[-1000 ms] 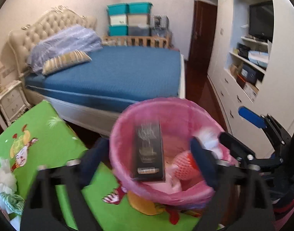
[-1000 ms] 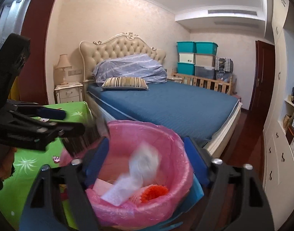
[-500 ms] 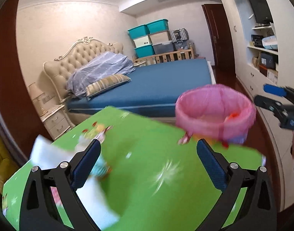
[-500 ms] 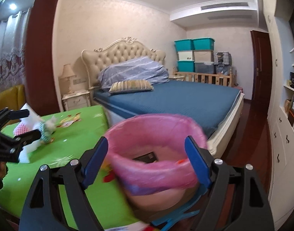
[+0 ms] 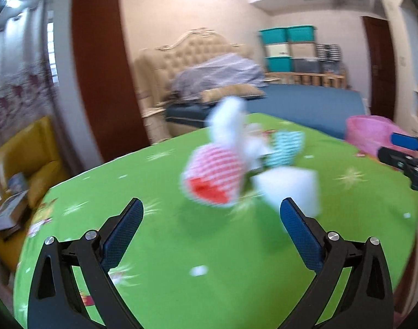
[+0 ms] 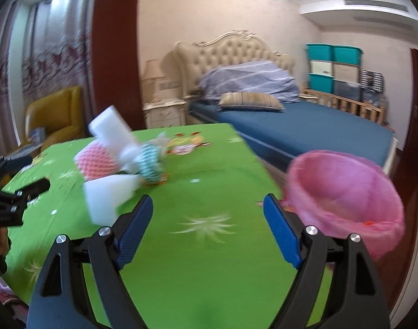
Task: Collect trash
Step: 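Swing both empty tools back toward the remaining items on the table, then grasp the teal-white striped cloth with the right tool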
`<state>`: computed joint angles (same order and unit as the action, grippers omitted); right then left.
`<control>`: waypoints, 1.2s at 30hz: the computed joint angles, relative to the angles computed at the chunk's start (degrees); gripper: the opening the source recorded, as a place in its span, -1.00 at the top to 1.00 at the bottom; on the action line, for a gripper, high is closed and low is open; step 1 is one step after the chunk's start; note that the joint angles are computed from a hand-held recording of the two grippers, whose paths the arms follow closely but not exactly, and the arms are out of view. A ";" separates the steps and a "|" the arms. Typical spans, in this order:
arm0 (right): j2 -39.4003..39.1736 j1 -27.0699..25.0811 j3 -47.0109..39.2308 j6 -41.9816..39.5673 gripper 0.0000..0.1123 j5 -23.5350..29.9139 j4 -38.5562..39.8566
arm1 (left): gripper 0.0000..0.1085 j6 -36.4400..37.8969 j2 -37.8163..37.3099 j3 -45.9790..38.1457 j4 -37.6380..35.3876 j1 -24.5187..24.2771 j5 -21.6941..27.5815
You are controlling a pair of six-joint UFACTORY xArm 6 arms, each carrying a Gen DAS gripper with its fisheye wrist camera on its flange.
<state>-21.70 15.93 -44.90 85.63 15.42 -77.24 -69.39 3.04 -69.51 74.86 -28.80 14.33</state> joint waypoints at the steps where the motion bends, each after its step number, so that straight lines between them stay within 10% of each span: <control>1: 1.57 1.15 -1.37 -0.96 -0.43 0.50 1.06 | -0.78 -1.83 -0.90 0.93 2.02 0.74 1.44; 12: 15.11 3.39 -15.80 -14.39 -0.42 2.53 13.14 | -0.78 -6.86 -5.14 6.22 0.88 6.99 -1.65; 29: 35.50 3.77 -36.31 -42.92 0.21 7.96 43.07 | -0.78 -1.52 -3.00 4.01 -2.82 4.15 4.14; 36: 33.97 3.81 -34.12 -40.22 0.61 5.16 39.47 | -0.78 -1.77 -2.74 3.80 -2.79 3.93 4.37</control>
<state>12.27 19.74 -79.02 45.41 20.58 -37.77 -71.16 0.30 -65.71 72.07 -24.87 18.69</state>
